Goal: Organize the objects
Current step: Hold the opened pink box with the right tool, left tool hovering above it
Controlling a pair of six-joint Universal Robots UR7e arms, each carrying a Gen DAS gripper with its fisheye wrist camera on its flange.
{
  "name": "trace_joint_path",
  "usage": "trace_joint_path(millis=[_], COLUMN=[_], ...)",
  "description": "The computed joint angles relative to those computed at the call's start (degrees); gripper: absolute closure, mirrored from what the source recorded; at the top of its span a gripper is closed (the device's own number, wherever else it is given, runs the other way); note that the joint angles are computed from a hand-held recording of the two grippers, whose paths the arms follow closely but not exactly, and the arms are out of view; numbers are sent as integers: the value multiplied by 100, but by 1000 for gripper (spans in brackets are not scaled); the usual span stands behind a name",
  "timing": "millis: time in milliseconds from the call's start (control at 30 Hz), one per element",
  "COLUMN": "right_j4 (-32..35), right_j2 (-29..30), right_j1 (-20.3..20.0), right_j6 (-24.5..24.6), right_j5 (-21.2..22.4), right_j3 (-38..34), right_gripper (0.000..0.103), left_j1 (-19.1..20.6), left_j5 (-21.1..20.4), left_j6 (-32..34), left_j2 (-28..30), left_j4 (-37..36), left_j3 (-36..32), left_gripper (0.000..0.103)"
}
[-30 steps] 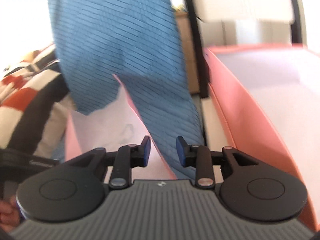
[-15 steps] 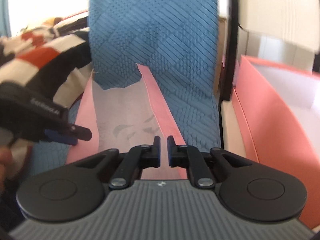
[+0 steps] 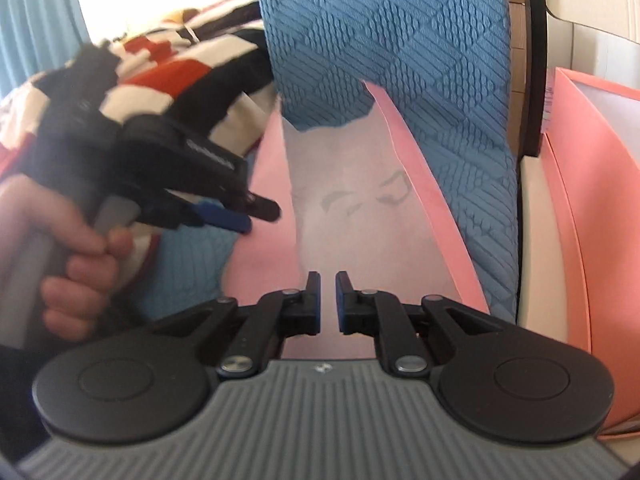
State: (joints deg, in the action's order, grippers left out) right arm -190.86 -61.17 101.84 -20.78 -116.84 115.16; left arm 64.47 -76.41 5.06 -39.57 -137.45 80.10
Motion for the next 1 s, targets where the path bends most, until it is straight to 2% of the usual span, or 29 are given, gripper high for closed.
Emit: trace_joint_path(millis=[133,200,333,500,633,733,1000], right_j4=[-5,112,725,542,647,704,912], right_j2=[32,-17,-212,-27,127,272,469], right_j1=[-12,-59,-268,-321,-356,-307,-268], right_j6=[348,470,792,619,564,441,345], right_j5=[-241,-220,593,1262,1686,1759,1753], right_j3=[-68,-67,-47,-124,-226,-318,-488], right_gripper=[92,92,92,92,92,92,91], left_j1=[20,37,76,102,112,111,26], left_j5=[-53,-57,-95,-140,-192,-275,-828], left_j6=[-177,-245,-380,-423,-478,-493,-487], left_j2=[12,28,62,27,-91,-219,-276], left_j4=[59,99,221,280,247,199,384], left_j3=[-62,-113,-242,-335,-354,-347,-560], left_gripper=[67,67,67,67,66,66,67])
